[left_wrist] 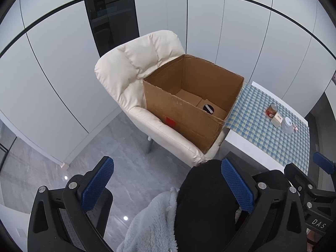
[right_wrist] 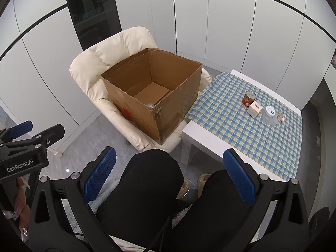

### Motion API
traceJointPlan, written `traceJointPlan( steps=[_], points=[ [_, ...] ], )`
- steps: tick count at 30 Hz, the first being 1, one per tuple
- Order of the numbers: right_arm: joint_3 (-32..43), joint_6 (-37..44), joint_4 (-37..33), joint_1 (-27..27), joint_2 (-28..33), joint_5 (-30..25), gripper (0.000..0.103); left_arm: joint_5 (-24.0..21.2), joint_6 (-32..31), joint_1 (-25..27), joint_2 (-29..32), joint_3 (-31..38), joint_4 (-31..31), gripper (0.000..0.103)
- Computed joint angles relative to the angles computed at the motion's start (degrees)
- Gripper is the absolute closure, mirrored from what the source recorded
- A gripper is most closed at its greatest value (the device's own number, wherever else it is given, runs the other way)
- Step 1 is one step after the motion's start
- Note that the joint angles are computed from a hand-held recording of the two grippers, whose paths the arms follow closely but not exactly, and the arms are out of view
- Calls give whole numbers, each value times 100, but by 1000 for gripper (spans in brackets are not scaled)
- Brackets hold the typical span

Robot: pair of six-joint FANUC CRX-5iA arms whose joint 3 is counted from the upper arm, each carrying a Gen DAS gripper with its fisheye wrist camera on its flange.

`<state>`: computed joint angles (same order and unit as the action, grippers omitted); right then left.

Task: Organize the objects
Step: 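Move both open tools back from the box toward the checked table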

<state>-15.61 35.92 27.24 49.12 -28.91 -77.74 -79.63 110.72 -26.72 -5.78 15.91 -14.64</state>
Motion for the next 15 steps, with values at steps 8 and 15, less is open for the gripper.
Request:
traceJointPlan(
  steps=[8, 15],
  points=[
    [6, -31, -104, -172, -53, 26, 0, -87, -25, -145, 71, 114, -84, 1],
    [-99, -291, -13, -193, -190, -100, 0, -19, -180, -240, 93, 133, -6, 1]
  ],
)
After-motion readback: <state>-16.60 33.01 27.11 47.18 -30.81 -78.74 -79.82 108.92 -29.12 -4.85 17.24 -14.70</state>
